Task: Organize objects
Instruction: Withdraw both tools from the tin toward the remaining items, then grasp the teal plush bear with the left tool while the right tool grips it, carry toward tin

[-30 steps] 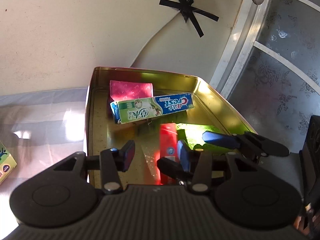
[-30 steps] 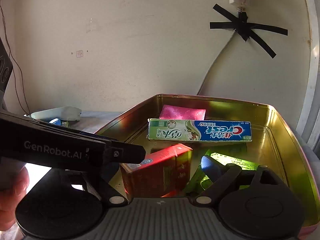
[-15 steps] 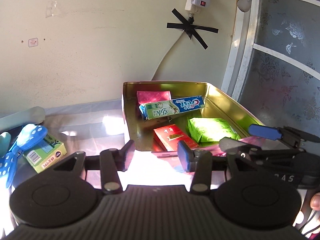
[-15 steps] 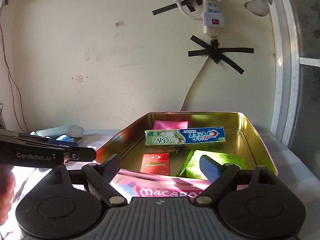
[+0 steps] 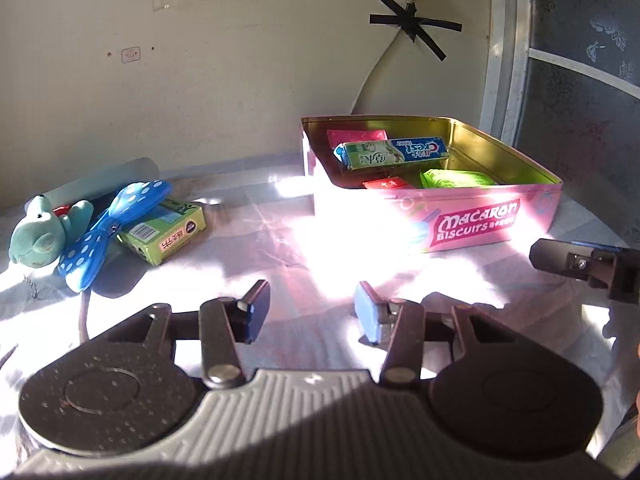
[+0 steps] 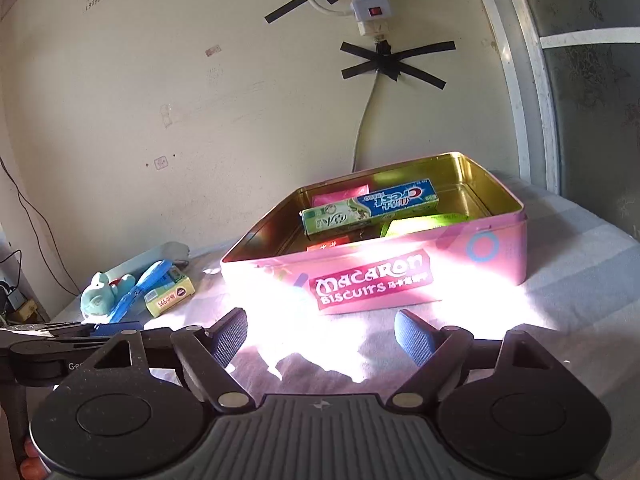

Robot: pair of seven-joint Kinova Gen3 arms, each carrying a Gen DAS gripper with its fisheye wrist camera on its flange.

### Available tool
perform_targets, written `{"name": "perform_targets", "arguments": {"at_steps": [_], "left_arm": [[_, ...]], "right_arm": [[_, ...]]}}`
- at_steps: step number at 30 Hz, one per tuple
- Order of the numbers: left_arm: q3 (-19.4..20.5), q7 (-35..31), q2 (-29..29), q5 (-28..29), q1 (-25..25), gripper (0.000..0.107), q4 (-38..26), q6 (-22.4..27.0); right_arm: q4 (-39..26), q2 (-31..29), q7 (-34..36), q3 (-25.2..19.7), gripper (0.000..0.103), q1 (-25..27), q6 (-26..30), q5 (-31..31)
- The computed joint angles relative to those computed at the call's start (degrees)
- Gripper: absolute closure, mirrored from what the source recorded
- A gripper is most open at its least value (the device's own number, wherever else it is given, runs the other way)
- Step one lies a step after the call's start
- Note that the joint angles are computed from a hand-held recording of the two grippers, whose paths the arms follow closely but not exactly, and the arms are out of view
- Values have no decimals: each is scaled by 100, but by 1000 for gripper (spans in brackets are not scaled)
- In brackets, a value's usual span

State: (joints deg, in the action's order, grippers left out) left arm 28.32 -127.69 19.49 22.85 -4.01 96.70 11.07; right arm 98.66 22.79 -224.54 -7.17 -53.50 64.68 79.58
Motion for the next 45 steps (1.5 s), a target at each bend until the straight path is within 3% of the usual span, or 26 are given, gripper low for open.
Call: {"name": "perform_targets", "arguments": {"at_steps": [11, 22, 27, 30, 34, 36, 39, 41, 45], "left_arm": [[-104, 280, -123, -185, -254, 58, 415, -295], [132, 478, 28, -424, -771, 58, 438, -379], [282, 492, 177, -447, -1158, 58, 383, -377], [171, 578, 263, -485, -1262, 58, 248, -344], [141, 653, 464, -301, -1571, 58, -256, 20], [143, 682, 588, -28, -1759, 52, -598, 181], [-159, 799, 743, 220, -1651, 33, -1062, 213], [-279, 828, 846, 230, -1537, 12, -1237, 35], [-533, 924, 1208, -89, -1191, 10, -1854, 75]], "right_arm": [[-431, 208, 464, 72, 28, -152, -64, -143], [-900, 437, 1128, 273, 28, -142, -473, -405], [-1292, 637, 1704, 396, 30, -124, -791, -620], [-1506, 760, 2055, 499, 34, -121, -1043, -764], [-1876, 994, 2625, 626, 41, -91, -1453, -1038], [-2069, 1116, 2927, 689, 41, -84, -1597, -1200], [-2403, 1260, 3466, 755, 41, -2, -1841, -1486], [-2601, 1347, 3727, 841, 41, 3, -1965, -1606], [-2946, 1529, 4137, 1022, 41, -23, -2170, -1851]]}}
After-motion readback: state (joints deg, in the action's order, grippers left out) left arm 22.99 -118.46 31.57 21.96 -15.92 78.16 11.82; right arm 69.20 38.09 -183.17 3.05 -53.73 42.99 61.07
